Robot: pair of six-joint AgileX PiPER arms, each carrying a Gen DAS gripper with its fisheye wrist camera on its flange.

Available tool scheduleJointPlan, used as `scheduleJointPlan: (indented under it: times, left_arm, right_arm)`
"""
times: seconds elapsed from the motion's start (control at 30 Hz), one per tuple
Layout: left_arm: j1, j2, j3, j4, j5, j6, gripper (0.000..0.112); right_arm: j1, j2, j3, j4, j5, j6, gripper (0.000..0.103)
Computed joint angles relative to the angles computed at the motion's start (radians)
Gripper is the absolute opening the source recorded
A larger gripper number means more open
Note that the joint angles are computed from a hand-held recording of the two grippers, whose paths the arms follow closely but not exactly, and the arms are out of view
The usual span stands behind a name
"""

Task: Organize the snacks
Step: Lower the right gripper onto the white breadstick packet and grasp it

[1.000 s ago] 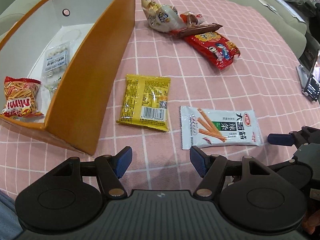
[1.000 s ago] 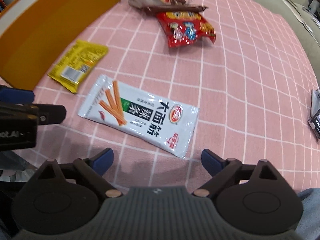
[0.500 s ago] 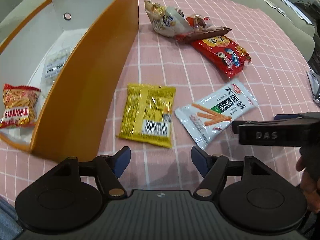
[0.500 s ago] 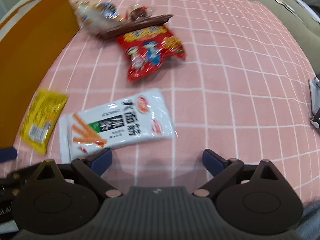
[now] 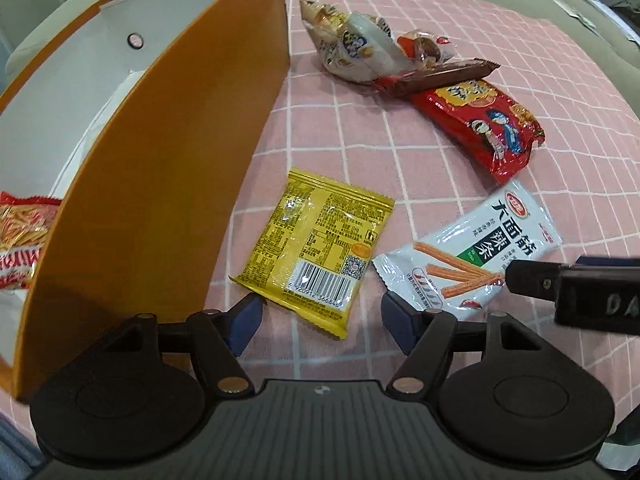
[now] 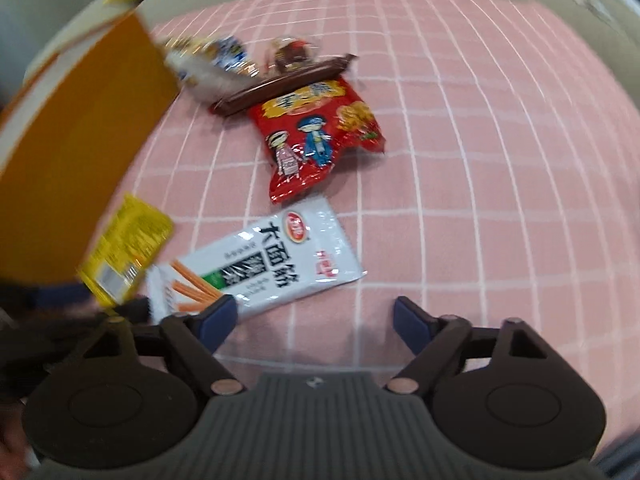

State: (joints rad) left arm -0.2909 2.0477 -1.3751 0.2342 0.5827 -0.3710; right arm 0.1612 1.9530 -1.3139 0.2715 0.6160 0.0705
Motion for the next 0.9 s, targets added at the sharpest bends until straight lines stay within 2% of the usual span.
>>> scheduleJointPlan:
  times: [0.07, 0.13, 0.2, 0.3, 0.4, 0.47, 0.6, 0.7, 0.8, 0.83, 0.9]
  left_arm:
    - [0.002, 0.002, -0.001, -0.006, -0.01, 0.01, 0.079]
    - [0.014, 0.0, 0.001, -0.053, -0.024, 0.061, 0.07]
    - [0.025, -0.005, 0.004, -0.104, -0.035, 0.105, 0.058]
    - [0.037, -0.008, 0.003, -0.196, -0.042, 0.201, 0.051]
    - [0.052, -0.013, 0.01, -0.347, -0.05, 0.353, 0.042]
    - [0.059, -0.012, 0.012, -0.43, -0.048, 0.433, 0.041]
    - [0.068, -0.02, 0.026, -0.5, -0.056, 0.5, 0.042]
    - [0.077, -0.022, 0.023, -0.463, -0.044, 0.441, 0.042]
    - [0.083, -0.039, 0.038, -0.436, -0.048, 0.421, 0.043]
    - [0.081, -0.045, 0.045, -0.422, -0.053, 0.411, 0.045]
    - [0.087, -0.056, 0.056, -0.447, -0.059, 0.419, 0.053]
  right_arm:
    - [-0.004, -0.008, 0.014, 0.062, -0.019, 0.032, 0.078]
    - [0.009, -0.009, 0.012, 0.053, -0.036, 0.105, 0.078]
    - [0.029, 0.009, -0.018, 0.021, -0.034, 0.176, 0.078]
    - [0.062, 0.056, -0.088, -0.04, -0.016, 0.261, 0.078]
    - [0.09, 0.088, -0.139, -0.15, -0.01, 0.372, 0.078]
    - [0.113, 0.111, -0.18, -0.25, 0.016, 0.456, 0.078]
    - [0.157, 0.189, -0.304, -0.403, 0.109, 0.569, 0.083]
    - [0.182, 0.225, -0.355, -0.476, 0.151, 0.599, 0.086]
    - [0.188, 0.222, -0.345, -0.513, 0.153, 0.591, 0.081]
    - [0.188, 0.218, -0.339, -0.525, 0.154, 0.589, 0.074]
    - [0.178, 0.193, -0.296, -0.514, 0.122, 0.537, 0.07]
